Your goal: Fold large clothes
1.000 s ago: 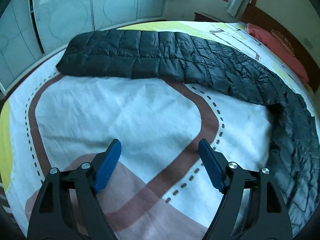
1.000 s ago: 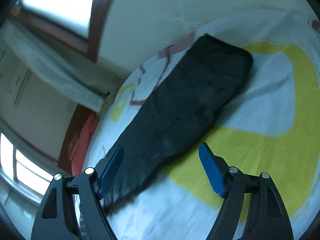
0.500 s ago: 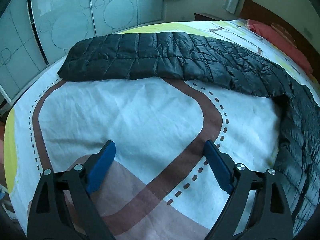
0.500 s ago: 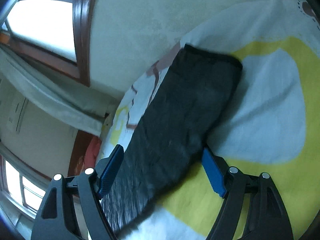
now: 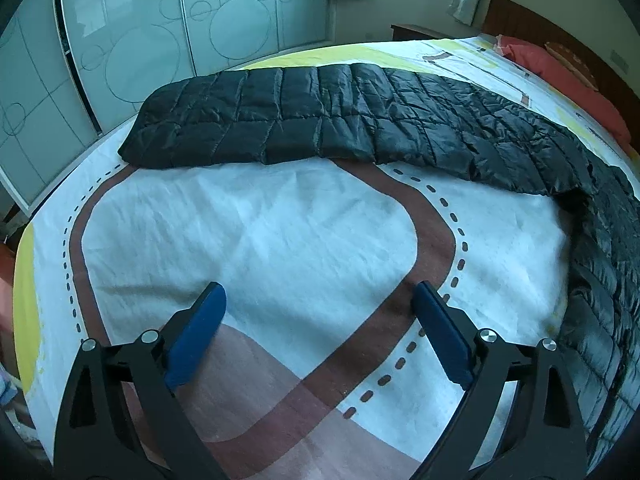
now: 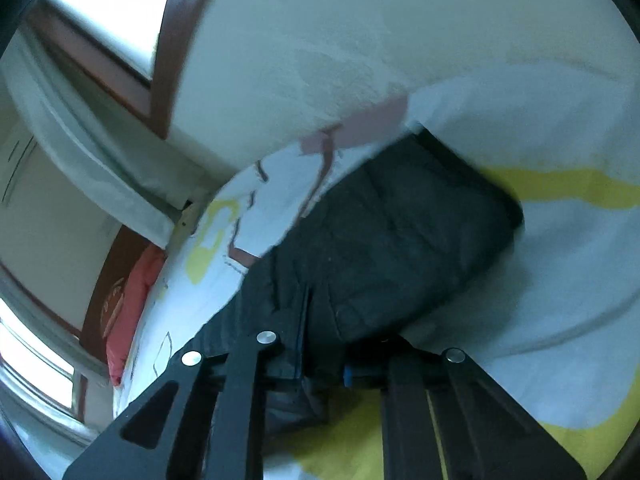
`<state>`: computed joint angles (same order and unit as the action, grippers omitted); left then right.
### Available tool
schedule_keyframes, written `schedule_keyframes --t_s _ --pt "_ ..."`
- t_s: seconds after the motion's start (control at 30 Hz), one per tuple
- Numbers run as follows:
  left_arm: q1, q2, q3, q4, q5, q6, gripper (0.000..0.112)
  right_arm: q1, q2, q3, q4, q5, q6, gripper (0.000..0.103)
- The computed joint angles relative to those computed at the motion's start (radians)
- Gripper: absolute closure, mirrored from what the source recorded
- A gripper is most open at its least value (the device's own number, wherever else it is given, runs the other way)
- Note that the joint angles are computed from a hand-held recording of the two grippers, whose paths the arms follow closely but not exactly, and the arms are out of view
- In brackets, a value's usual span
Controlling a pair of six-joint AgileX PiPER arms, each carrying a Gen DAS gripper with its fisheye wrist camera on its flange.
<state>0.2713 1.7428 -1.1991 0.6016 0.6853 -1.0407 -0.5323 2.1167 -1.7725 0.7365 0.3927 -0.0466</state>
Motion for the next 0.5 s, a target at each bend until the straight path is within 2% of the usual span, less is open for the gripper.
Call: schedule_keyframes --t_s 0.13,0.17,0.27,0.3,0.5 --pt "0.012 0.005 -0.002 0.035 0.031 -0.023 0.018 0.077 -0.088 0.047 -0.095 -0.056 0.002 0.091" --pt "0.026 0.003 0.004 0.017 0.016 -0.014 0.018 0.112 -0.114 0.053 -0.123 -0.067 -0.006 0.091" --pt "0.032 0.005 0.004 0.014 0.009 -0.012 0.017 0.212 -0.144 0.014 -0.287 -0.06 0.07 0.091" --pt "0.026 0.007 0.003 0.021 0.015 -0.018 0.017 0.27 -0.15 -0.015 -0.376 -0.047 0.116 0.091" --pt "0.05 0.015 0.0 0.002 -0.015 -0.004 0.014 0.533 -0.074 -0.225 -0.642 0.084 0.256 0.091"
